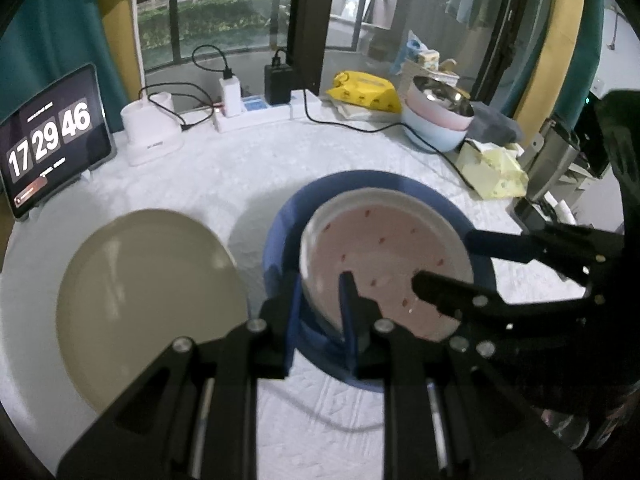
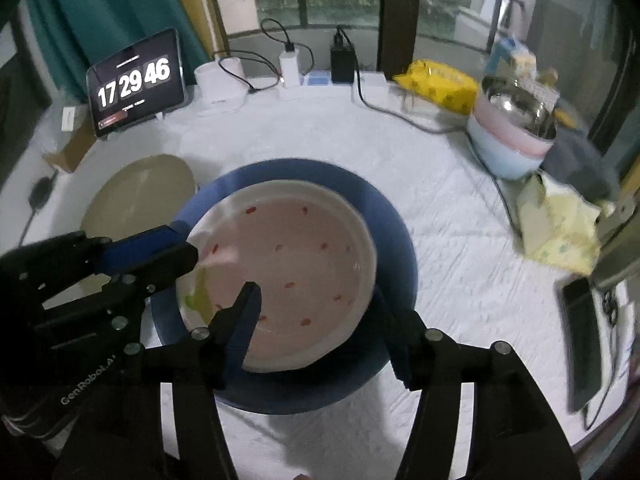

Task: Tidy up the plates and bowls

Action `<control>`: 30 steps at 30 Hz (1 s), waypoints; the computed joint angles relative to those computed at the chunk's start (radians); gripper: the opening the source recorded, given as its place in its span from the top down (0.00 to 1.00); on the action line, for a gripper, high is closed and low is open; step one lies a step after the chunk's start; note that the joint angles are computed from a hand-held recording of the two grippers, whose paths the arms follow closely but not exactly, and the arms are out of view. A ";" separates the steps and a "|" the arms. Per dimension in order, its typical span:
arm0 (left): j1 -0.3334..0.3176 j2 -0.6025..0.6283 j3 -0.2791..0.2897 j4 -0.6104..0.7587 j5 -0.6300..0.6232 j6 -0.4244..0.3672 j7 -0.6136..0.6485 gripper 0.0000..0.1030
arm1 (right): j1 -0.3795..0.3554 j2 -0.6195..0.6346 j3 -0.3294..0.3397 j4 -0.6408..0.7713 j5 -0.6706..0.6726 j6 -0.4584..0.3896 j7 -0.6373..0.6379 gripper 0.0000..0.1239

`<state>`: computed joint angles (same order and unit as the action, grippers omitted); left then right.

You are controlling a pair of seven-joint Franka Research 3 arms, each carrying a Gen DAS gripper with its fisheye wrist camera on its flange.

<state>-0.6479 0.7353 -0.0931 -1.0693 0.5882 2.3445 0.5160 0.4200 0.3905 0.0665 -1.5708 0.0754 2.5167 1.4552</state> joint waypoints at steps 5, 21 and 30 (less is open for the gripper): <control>0.004 -0.030 0.002 -0.042 0.012 0.023 -0.013 0.81 | -0.001 -0.017 -0.004 -0.019 0.002 0.029 0.004 0.51; 0.037 -0.154 0.007 -0.231 0.108 0.084 -0.147 0.76 | -0.035 -0.083 -0.025 -0.162 0.010 0.299 0.029 0.51; 0.062 -0.183 -0.016 -0.293 0.130 0.108 -0.182 0.70 | -0.053 -0.084 -0.030 -0.188 -0.036 0.319 0.078 0.51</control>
